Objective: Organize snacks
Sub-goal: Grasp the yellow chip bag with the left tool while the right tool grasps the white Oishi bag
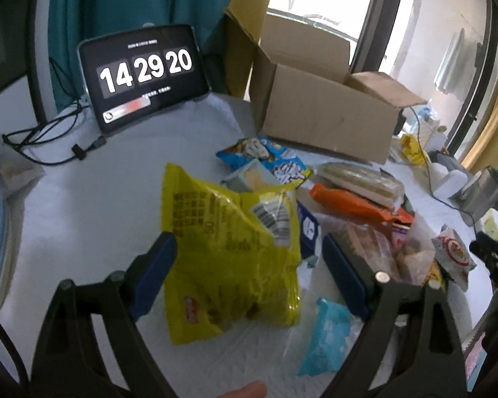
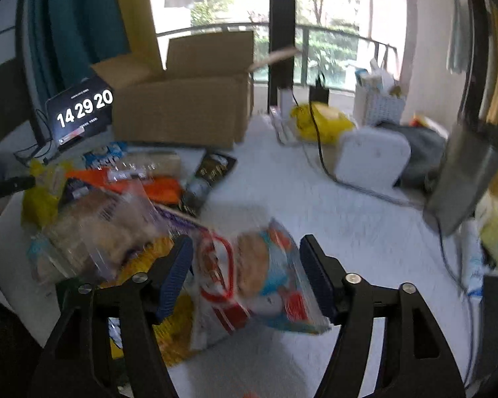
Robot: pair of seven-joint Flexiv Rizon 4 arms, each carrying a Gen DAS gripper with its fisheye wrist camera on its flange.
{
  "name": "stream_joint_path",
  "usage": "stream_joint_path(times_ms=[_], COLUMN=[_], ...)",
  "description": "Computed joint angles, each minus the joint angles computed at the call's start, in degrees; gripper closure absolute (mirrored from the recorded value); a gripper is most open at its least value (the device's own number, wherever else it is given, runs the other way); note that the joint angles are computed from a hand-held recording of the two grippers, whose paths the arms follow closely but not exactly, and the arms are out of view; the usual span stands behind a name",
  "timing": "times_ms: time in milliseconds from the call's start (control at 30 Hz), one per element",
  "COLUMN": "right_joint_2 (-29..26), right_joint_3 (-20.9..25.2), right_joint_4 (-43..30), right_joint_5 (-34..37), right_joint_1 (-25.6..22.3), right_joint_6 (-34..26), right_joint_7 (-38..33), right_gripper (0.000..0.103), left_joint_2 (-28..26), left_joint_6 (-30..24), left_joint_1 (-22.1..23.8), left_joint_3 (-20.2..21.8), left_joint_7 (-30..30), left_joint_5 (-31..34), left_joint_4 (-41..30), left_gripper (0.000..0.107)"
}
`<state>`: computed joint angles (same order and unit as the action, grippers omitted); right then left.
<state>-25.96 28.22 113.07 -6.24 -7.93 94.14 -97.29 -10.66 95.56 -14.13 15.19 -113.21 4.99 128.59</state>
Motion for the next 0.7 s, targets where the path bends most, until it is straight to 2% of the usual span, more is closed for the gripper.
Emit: stream_joint_path(times_ms=[33,167,200,367,433,500,533,600,700], right_joint_2=[-0.61,-2.32,-2.73,-3.64,-3.70,-3.86,-3.97,-4.78,-4.65], right_joint_3=[1.24,2.22,2.25,-1.97,-6.45,-8.81,-8.57,-4.62,-5.78], right_joint_4=[-0.46,-1.73,-2.22,-3.64,-4.19,-5.12,-5.32,-7.12,-7.66], right_joint_5=[0.35,2.27,2.77,3.88,3.10,2.96,3.34,6.32,8.36], right_joint_1=[-1.18,-1.97,-1.85,2.43,6.27,8.31,8.10,4.88,5.66], right_joint_6=[-1.12,-3.87,-4.78,-5.35,-7.05,-9.93,-9.46,-10.88,-10.77], right_joint_7=[0.00,-0.51,-0.75,-1.09,0.84,2.26,2.08,-0.31,0.01], right_gripper=[0.024,0.021,0.020,0.015,0.014,0.015,0.015,0.015,0.016], left_joint_2=[-0.87,-4.11,-4.59,-5.20,-5.32,-5.43,-5.55,-5.66,-5.84], left_joint_6=[-0.27,-6.92,-8.01,-9.50,-9.58,-9.51,-9.32,-9.21,-8.89], left_joint_1=[-0.29,-8.40,-8.64,-5.27,-3.25,-1.89,-1.43,-0.79,0.42], left_joint_3=[-0.04,9.63,9.98,6.86,4.92,3.65,3.24,2.65,1.52], left_joint_7=[1.13,-6.69,-7.29,-8.86,-8.76,-8.79,-8.85,-8.88,-7.98], left_joint_5=[-1.08,8.05,9.35,12.81,13.60,14.28,14.62,15.01,14.74], left_joint_4=[-0.53,-6.83,-7.73,-9.00,-9.10,-9.20,-9.26,-9.35,-9.27], left_gripper=[0.015,0.014,0.014,0.013,0.012,0.011,0.011,0.010,0.009])
